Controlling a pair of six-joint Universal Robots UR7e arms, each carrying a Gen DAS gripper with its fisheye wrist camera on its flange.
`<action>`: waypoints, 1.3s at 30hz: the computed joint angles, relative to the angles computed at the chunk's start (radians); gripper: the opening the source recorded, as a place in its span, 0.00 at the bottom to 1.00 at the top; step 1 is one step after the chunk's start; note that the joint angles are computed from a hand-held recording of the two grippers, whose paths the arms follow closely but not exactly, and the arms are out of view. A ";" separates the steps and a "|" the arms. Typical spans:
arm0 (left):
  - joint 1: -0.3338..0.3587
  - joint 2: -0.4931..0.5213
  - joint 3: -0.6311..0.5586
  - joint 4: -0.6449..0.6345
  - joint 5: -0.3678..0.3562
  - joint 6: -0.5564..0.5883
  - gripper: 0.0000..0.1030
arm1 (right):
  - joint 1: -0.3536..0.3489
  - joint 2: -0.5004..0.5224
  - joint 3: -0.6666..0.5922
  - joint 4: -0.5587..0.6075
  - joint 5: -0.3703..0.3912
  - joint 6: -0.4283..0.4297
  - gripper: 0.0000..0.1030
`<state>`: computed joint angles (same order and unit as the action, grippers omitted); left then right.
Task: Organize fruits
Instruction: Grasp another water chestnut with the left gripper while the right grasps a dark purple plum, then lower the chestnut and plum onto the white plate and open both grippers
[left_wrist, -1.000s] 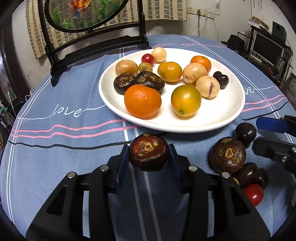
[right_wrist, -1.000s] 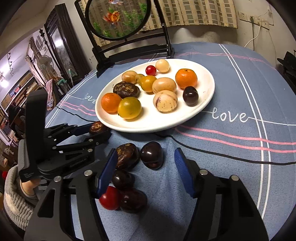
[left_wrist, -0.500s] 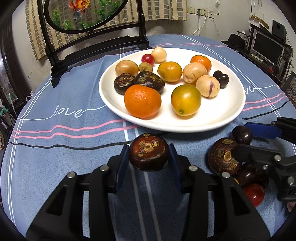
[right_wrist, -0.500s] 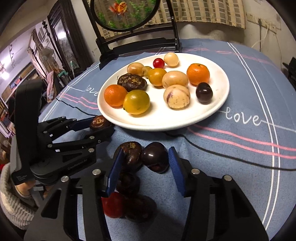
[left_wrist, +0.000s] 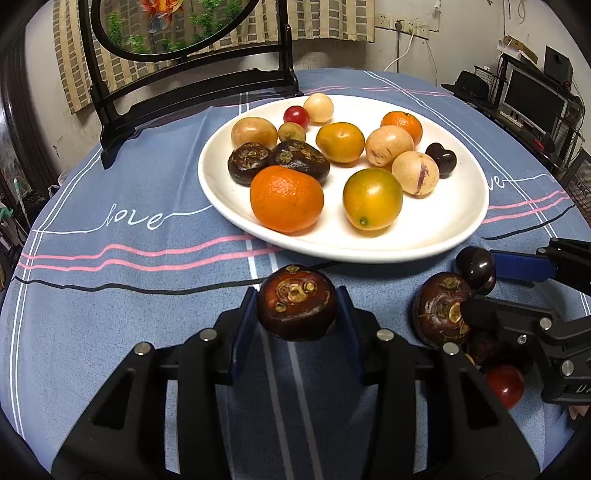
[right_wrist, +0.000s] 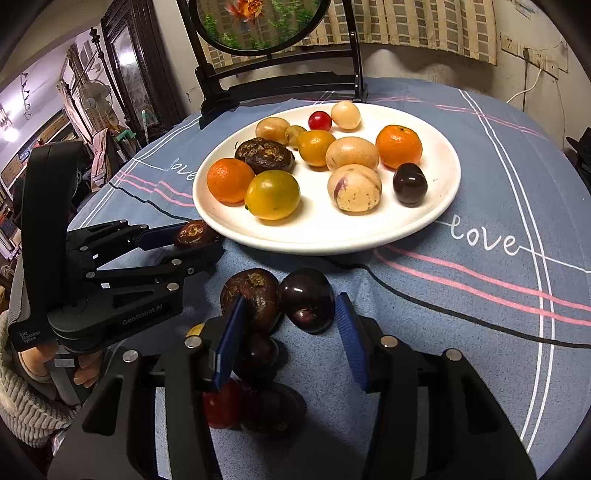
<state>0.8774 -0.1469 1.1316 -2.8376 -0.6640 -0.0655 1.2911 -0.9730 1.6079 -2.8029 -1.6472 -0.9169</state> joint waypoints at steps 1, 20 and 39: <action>0.000 0.000 0.000 0.000 0.000 0.000 0.42 | 0.001 0.000 0.004 -0.011 -0.001 -0.005 0.48; 0.001 0.000 -0.002 0.006 -0.003 -0.004 0.42 | -0.007 0.047 -0.127 0.179 0.043 0.141 0.32; 0.012 -0.026 0.031 -0.040 -0.025 -0.046 0.41 | -0.029 -0.005 -0.081 0.187 0.099 0.135 0.31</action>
<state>0.8896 -0.1730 1.1630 -2.8780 -0.6895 -0.1118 1.2621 -0.9783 1.5266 -2.6162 -1.5479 -0.7821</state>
